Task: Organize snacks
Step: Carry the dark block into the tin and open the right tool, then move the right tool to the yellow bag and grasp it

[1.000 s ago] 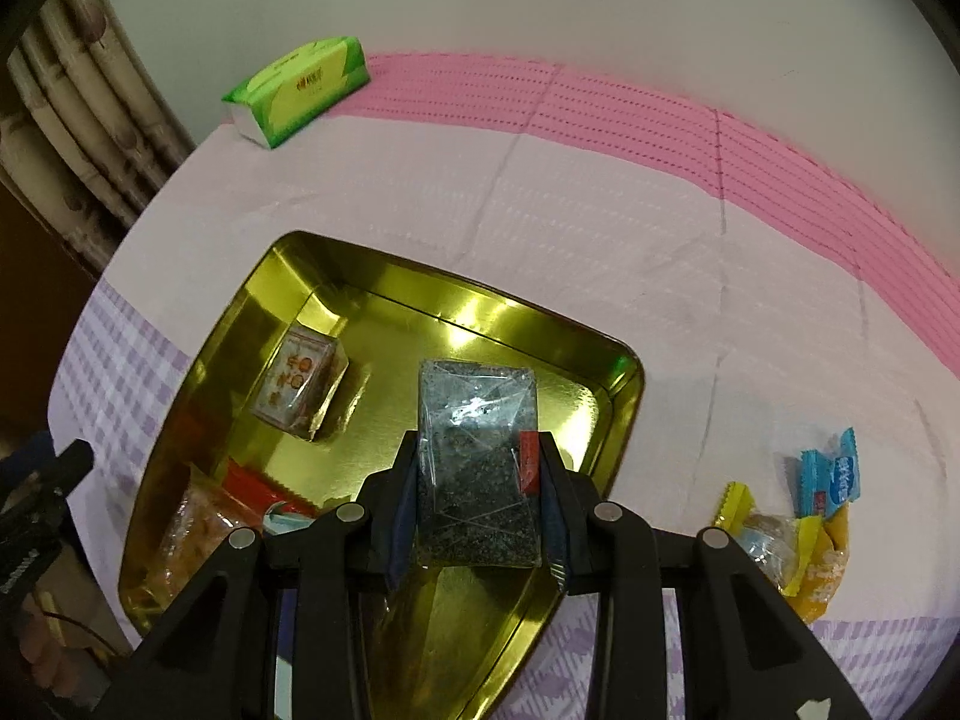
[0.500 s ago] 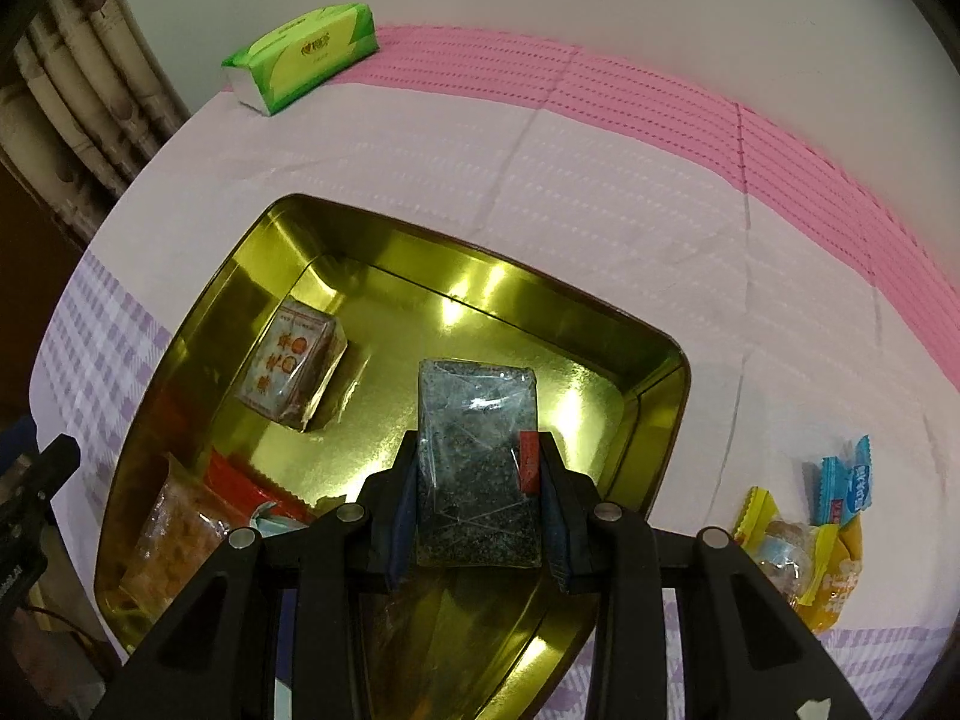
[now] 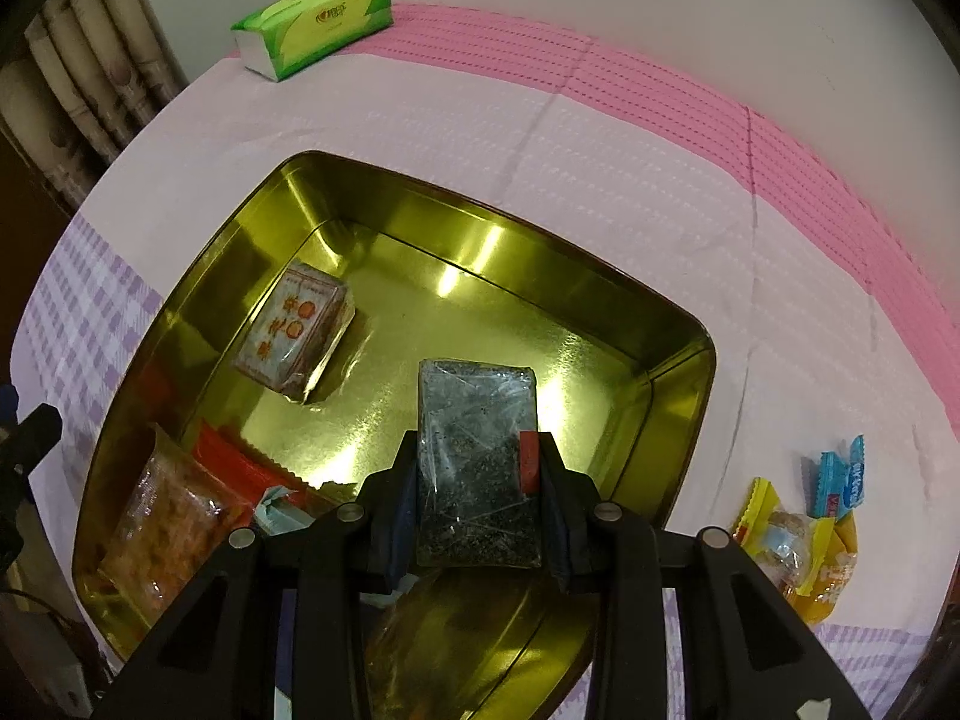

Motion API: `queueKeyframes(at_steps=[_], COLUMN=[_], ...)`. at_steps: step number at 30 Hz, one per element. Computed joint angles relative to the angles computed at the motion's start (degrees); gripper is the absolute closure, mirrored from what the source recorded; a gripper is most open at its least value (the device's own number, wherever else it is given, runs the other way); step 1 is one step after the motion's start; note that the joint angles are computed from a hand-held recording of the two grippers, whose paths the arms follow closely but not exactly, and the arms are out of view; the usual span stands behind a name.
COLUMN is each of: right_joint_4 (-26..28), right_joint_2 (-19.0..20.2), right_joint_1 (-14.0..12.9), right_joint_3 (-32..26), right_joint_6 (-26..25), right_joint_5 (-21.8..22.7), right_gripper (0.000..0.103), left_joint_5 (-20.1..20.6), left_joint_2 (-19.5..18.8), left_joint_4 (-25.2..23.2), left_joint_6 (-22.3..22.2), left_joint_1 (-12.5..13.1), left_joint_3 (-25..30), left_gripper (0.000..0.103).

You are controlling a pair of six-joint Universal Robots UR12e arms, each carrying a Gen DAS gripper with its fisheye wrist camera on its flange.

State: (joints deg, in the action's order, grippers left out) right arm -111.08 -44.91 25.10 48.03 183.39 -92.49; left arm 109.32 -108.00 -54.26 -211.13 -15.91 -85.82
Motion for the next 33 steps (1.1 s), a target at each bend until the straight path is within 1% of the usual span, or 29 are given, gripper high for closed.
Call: queueKeyframes(at_steps=[7, 10, 12, 20, 25, 30, 33], right_joint_4=[-1.0, -2.0, -3.2, -6.3, -9.8, -13.6, -15.3], right_joint_2=[-0.3, -0.6, -1.0, -2.5, -4.8, -7.8, -9.8], right_joint_1=[-0.2, -0.5, -0.6, -1.0, -1.4, -2.1, -2.9], right_joint_3=[0.6, 1.2, 2.0, 3.8, 7.2, 11.6, 14.4], right_joint_6=[0.7, 1.2, 1.2, 2.4, 3.5, 4.4, 4.9], right_joint_5=[0.8, 1.5, 1.8, 3.5, 5.4, 6.0, 5.9], right_gripper=[0.069, 0.065, 0.059, 0.057, 0.057, 0.057, 0.057], left_joint_5=[0.1, 0.1, 0.1, 0.2, 0.2, 0.5, 0.5], left_joint_2=[-0.1, 0.0, 0.0, -0.1, -0.1, -0.1, -0.1], left_joint_4=[-0.1, -0.1, -0.1, -0.2, -0.4, -0.5, -0.4], left_joint_6=[-0.1, -0.2, -0.2, -0.1, -0.2, 0.0, 0.2], left_joint_1=[-0.1, -0.1, -0.1, -0.1, -0.1, -0.2, -0.2], left_joint_3=[0.1, 0.1, 0.1, 0.1, 0.2, 0.2, 0.2], left_gripper=[0.033, 0.033, 0.033, 0.033, 0.032, 0.032, 0.032])
